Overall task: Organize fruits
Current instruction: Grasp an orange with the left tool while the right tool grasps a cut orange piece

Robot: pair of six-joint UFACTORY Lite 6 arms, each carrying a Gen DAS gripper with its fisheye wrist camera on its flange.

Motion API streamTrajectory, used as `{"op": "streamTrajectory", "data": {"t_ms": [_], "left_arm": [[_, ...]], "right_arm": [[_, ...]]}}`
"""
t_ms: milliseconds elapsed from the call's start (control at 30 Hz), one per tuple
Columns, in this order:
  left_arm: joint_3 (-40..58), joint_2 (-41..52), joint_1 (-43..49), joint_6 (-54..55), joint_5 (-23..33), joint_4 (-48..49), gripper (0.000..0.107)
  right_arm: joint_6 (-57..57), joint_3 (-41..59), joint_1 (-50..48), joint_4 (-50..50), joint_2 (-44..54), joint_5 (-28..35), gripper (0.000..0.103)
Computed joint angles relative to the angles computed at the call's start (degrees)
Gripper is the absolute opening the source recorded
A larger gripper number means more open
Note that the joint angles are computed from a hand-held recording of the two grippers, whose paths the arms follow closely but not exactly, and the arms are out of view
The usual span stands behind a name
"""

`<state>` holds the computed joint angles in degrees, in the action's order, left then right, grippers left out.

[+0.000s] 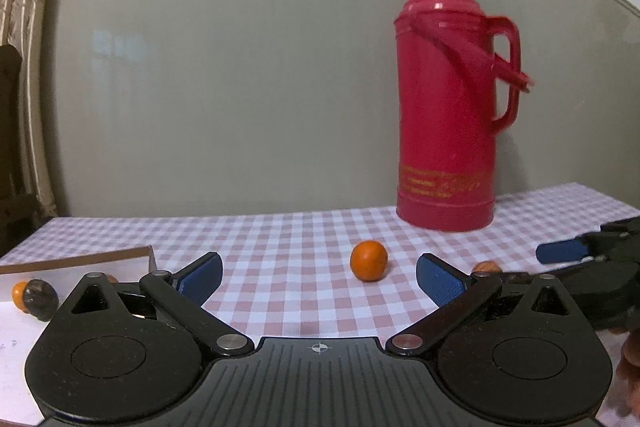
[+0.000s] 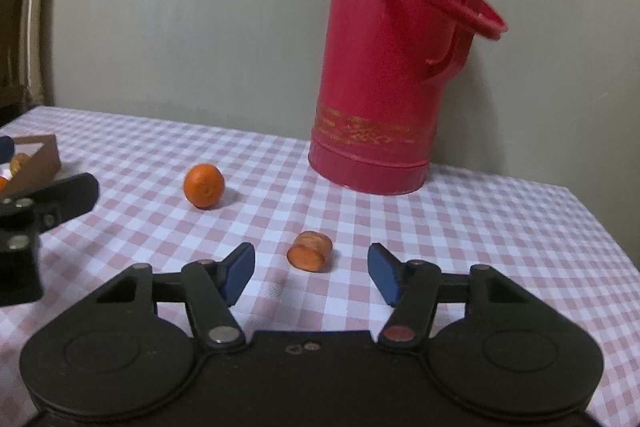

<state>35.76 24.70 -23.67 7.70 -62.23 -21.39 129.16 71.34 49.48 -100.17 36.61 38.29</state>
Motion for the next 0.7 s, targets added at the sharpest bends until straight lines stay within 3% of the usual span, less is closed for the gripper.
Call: {"op": "streamTrajectory", "data": {"t_ms": [200,300,500,700], "left_arm": [[6.58,4.32,2.45,-0.84,4.94,2.66,0.103],[9.91,6.25,2.86,-0.83,7.91,3.53,0.103],[16.01,9.2,2.0,1.9,13.43,2.49,0.103],[21.9,12.51,1.37,2.54,17.72,3.32,0.103]], "right_arm": [[-6.51,7.48,-3.63,3.91,5.74,-4.32,0.053],[-6.83,8.8,-6.05,2.5,6.99,-9.31,0.05],[-7.45,8.7,-7.97,2.36,7.22,-9.29,0.043],[-2.62,5.12,-10.16,-2.31,5.09,-9.95,0.042]]}}
